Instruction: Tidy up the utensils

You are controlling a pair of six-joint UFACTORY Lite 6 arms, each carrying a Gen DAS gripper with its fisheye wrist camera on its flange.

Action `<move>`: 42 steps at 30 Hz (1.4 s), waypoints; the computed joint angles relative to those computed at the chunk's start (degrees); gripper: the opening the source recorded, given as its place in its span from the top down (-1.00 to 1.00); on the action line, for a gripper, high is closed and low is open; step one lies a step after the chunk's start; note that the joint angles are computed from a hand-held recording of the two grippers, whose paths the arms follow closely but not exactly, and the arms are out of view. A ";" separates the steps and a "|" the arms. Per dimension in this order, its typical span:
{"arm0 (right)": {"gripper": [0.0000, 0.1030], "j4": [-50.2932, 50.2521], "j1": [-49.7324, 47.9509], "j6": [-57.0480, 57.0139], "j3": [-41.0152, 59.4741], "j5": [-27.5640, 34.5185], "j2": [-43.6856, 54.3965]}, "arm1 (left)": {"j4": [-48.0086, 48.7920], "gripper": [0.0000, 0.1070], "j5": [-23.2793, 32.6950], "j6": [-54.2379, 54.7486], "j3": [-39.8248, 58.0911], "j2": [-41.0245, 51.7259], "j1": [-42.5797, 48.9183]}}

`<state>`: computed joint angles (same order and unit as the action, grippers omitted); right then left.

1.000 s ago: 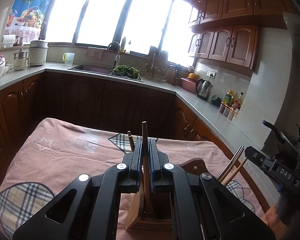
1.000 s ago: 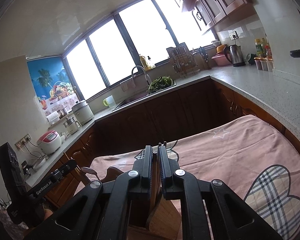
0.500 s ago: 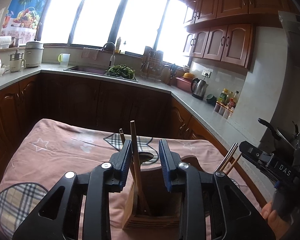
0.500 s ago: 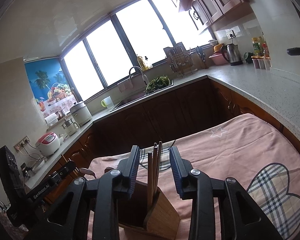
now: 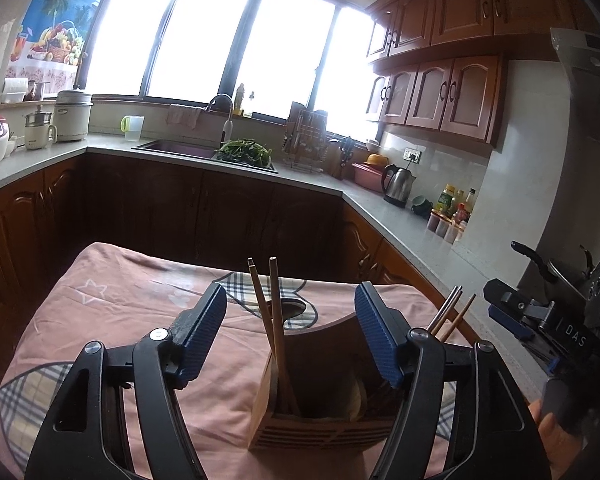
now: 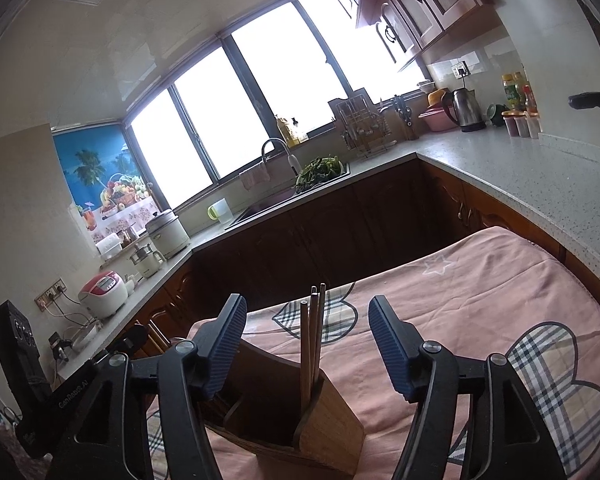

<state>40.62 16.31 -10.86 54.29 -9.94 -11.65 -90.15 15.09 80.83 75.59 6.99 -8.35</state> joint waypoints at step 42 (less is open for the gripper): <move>-0.99 66.36 88.82 -33.80 -28.16 -78.21 -28.72 | 35.70 -0.93 45.22 -21.04 -51.39 -74.94 50.72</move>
